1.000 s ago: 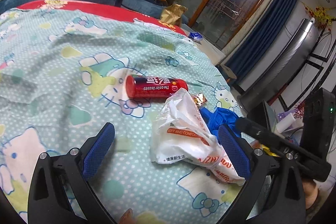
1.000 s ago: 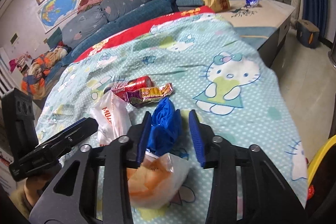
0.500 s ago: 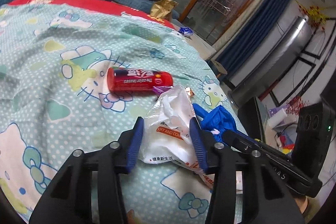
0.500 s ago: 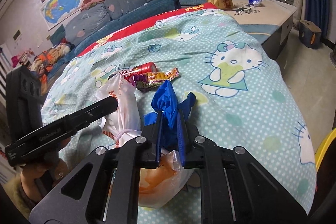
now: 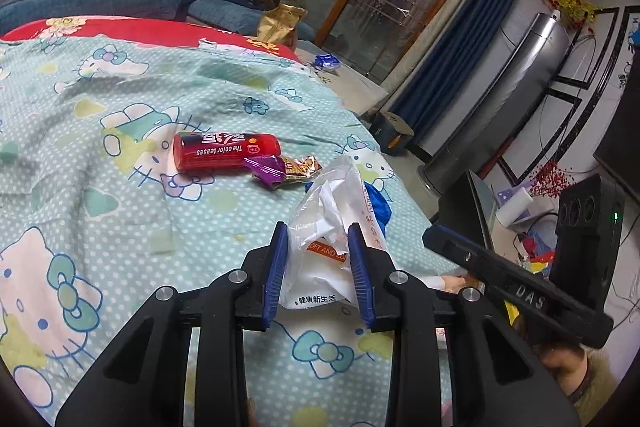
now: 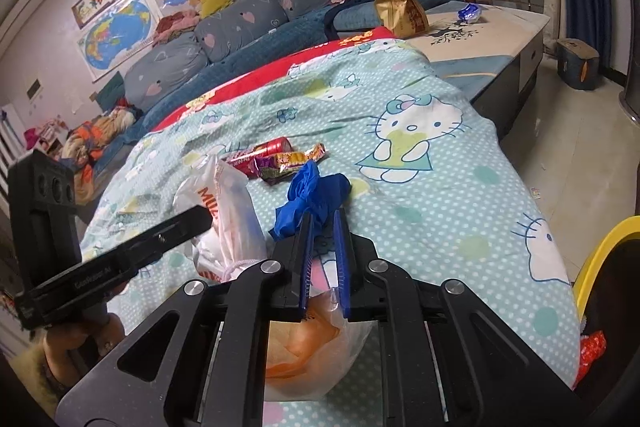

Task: Collect trash
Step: 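Carry the white bag and blue item over the yellow-rimmed bin with both grippers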

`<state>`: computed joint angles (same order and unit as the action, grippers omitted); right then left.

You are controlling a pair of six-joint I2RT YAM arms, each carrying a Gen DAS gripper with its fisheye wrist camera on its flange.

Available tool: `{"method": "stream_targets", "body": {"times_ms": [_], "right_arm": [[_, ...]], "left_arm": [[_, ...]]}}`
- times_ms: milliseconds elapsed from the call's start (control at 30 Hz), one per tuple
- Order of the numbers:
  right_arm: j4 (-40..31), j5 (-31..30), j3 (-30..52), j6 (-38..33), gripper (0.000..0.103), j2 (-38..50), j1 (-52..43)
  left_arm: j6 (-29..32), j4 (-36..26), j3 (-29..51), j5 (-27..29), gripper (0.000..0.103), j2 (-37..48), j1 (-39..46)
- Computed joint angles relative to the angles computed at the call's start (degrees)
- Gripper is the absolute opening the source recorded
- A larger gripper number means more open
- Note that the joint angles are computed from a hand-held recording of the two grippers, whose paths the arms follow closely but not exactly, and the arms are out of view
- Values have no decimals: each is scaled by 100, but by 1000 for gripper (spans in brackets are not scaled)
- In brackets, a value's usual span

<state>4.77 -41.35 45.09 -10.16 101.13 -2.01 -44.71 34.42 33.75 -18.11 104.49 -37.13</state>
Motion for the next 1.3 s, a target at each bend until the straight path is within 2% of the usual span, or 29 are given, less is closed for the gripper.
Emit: {"method": "stream_targets", "body": {"times_ms": [33, 100, 267, 400, 433, 500, 533, 800, 1033, 1300], "right_arm": [[19, -31, 49, 90, 7, 21, -17], [-233, -201, 352, 144, 18, 194, -13], [-694, 49, 1073, 102, 19, 633, 369], [-815, 295, 1294, 7, 19, 816, 656], [-908, 425, 1357, -39, 17, 859, 721], [-886, 507, 1310, -61, 1, 828, 745], [-818, 518, 1245, -69, 2, 785, 720], [-504, 59, 776, -10, 1, 361, -32], [-601, -445, 609, -136, 1, 60, -939], [-915, -755, 739, -388, 1, -14, -1807]], "left_arm": [[28, -84, -5, -39, 29, -44, -41], [89, -263, -42, -198, 28, -155, -169], [123, -467, -197, -344, 28, -423, -377], [201, -730, -156, -529, 28, -591, -589], [227, -765, -138, -567, 28, -595, -614], [260, -833, -103, -650, 28, -616, -678], [270, -839, -94, -657, 27, -623, -691], [399, -903, 206, -634, 27, -480, -845], [615, -1099, 723, -653, 27, -260, -1063], [942, -1337, 1458, -575, 27, 153, -1294]]}}
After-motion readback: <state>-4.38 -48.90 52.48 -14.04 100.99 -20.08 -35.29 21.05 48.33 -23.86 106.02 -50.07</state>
